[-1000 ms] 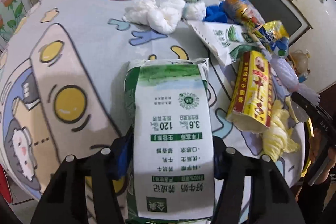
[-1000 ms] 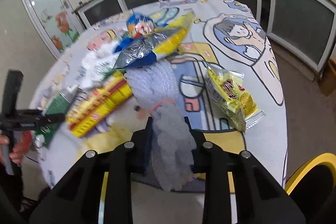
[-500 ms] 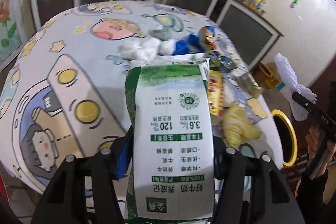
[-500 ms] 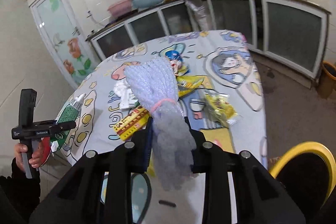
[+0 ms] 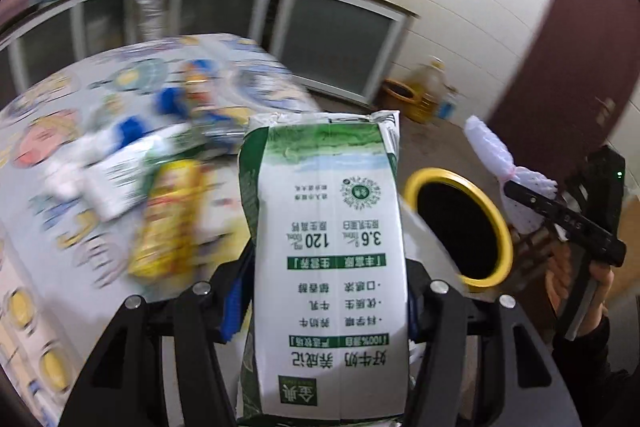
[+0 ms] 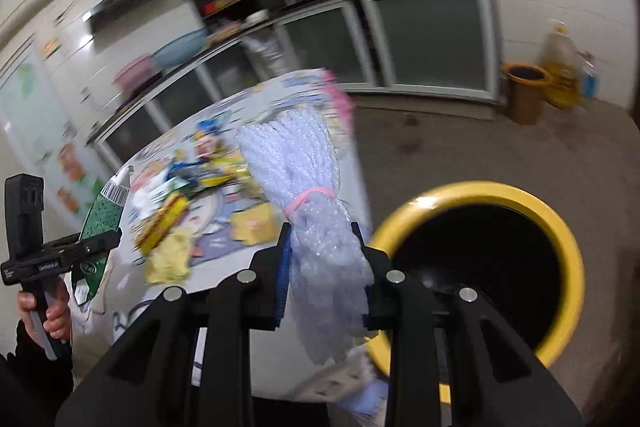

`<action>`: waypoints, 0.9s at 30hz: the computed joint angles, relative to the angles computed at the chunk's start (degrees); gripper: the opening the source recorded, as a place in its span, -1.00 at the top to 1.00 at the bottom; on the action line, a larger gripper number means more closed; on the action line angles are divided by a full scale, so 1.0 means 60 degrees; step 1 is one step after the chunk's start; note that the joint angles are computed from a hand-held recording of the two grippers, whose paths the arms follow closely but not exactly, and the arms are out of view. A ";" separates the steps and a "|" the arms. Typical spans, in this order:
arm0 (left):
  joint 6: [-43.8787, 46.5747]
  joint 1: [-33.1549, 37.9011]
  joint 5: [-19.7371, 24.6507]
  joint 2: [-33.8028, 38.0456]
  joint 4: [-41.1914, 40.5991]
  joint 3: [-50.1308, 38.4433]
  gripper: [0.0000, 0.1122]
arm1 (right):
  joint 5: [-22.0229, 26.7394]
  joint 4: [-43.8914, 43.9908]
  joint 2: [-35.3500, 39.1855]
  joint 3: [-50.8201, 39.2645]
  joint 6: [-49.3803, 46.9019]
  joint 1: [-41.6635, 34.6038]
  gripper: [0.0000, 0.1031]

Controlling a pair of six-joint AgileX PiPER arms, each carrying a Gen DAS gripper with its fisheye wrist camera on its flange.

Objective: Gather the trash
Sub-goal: 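Carry both items to the yellow-rimmed bin and open both tools to drop them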

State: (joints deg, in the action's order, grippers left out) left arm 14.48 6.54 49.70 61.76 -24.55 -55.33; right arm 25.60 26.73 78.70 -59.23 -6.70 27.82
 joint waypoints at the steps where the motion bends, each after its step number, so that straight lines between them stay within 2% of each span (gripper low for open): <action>1: -0.0401 -0.0678 -0.0309 0.0313 0.0247 -0.0137 0.01 | -0.0088 -0.0067 -0.0225 0.0329 0.0085 -0.0301 0.49; 4: -0.1475 -0.2498 -0.1096 0.1431 0.1028 -0.0776 0.01 | -0.0131 0.0221 -0.0583 0.0956 -0.0185 -0.1091 0.49; 5: -0.1734 -0.2953 -0.1245 0.1770 0.1213 -0.1001 0.01 | -0.0171 0.0362 -0.0683 0.1178 -0.0334 -0.1384 0.49; 7: -0.2105 -0.3764 -0.1507 0.2616 0.1516 -0.1596 0.01 | -0.0351 -0.0235 -0.0753 0.1492 0.0176 -0.1728 0.48; 9: -0.2456 -0.4448 -0.1617 0.3524 0.1765 -0.2325 0.01 | -0.0456 0.0196 -0.0690 0.1787 -0.0301 -0.2150 0.48; 11: -0.2542 -0.4799 -0.1714 0.4124 0.1749 -0.2788 0.01 | -0.0471 0.0891 -0.0494 0.1952 -0.0981 -0.2580 0.48; 14: -0.2677 -0.5192 -0.1819 0.5242 0.1824 -0.3673 0.01 | -0.0608 0.0776 -0.0213 0.2083 -0.0910 -0.2761 0.48; 17: -0.2903 -0.5458 -0.1697 0.6195 0.1874 -0.4569 0.00 | -0.0574 0.1651 0.0250 0.2073 -0.1757 -0.3062 0.47; 21: -0.3385 -0.5745 -0.1516 0.7267 0.2151 -0.5606 0.00 | -0.0529 0.1348 0.0855 0.1821 -0.1348 -0.3216 0.46; 24: -0.3304 -0.5708 -0.1412 0.7790 0.1723 -0.6076 0.00 | -0.0540 0.0535 0.1202 0.1651 -0.0527 -0.3270 0.34; 25: -0.3272 -0.5718 -0.1420 0.7912 0.1630 -0.6168 -0.04 | -0.0547 0.0279 0.1244 0.1630 -0.0290 -0.3297 0.15; 26: -0.3239 -0.5716 -0.1509 0.7947 0.1581 -0.6141 -0.30 | -0.0642 -0.0196 0.1265 0.1654 0.0199 -0.3308 -0.06; 27: -0.3424 -0.5751 -0.1629 0.7917 0.1771 -0.6084 -0.50 | -0.0757 -0.0474 0.1221 0.1741 0.0482 -0.3358 -0.15</action>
State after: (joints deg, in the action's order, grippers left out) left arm -6.06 -27.97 39.92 109.26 -13.93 -91.83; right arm 21.06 23.89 86.03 -48.79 -3.80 7.67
